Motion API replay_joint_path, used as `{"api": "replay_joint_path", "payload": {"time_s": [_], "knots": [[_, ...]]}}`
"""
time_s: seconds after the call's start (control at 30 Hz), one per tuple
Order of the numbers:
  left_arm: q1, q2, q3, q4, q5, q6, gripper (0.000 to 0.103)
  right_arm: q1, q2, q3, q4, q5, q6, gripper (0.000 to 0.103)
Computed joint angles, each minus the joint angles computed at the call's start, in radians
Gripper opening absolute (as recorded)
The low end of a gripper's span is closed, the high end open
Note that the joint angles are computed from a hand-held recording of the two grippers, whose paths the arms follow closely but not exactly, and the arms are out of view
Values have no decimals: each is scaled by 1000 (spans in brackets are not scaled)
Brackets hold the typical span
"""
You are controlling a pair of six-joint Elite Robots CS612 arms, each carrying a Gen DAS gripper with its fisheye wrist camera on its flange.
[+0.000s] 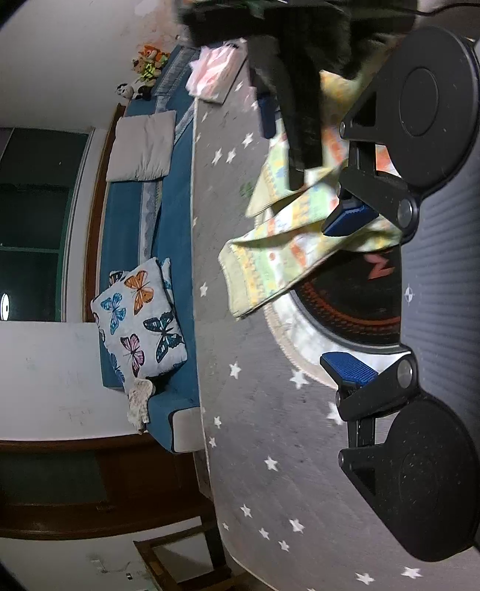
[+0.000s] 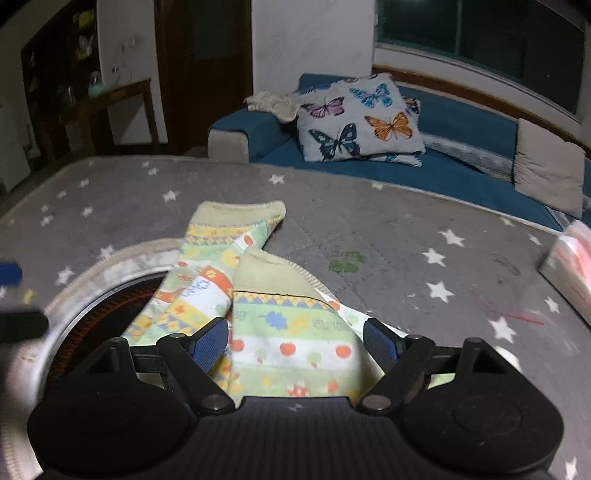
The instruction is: Fold clothes
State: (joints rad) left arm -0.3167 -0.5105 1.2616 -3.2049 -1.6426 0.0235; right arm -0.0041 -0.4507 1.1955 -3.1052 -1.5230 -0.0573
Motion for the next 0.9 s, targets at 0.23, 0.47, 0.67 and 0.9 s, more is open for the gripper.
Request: {"api": "replay_joint_path", "payload": {"time_s": [0.23, 0.47, 0.67, 0.9], "knots": [[-11, 71, -159, 102, -30, 5, 75, 0, 24, -32, 21, -45, -30, 49], [-35, 151, -308, 215, -48, 47, 75, -26, -19, 54, -73, -39, 35, 23], [-46, 195, -394, 348, -66, 98, 37, -52, -76, 159, -190, -24, 90, 14], [-33, 162, -318, 251, -56, 56, 5, -81, -155, 312, -369, -20, 170, 12]]}}
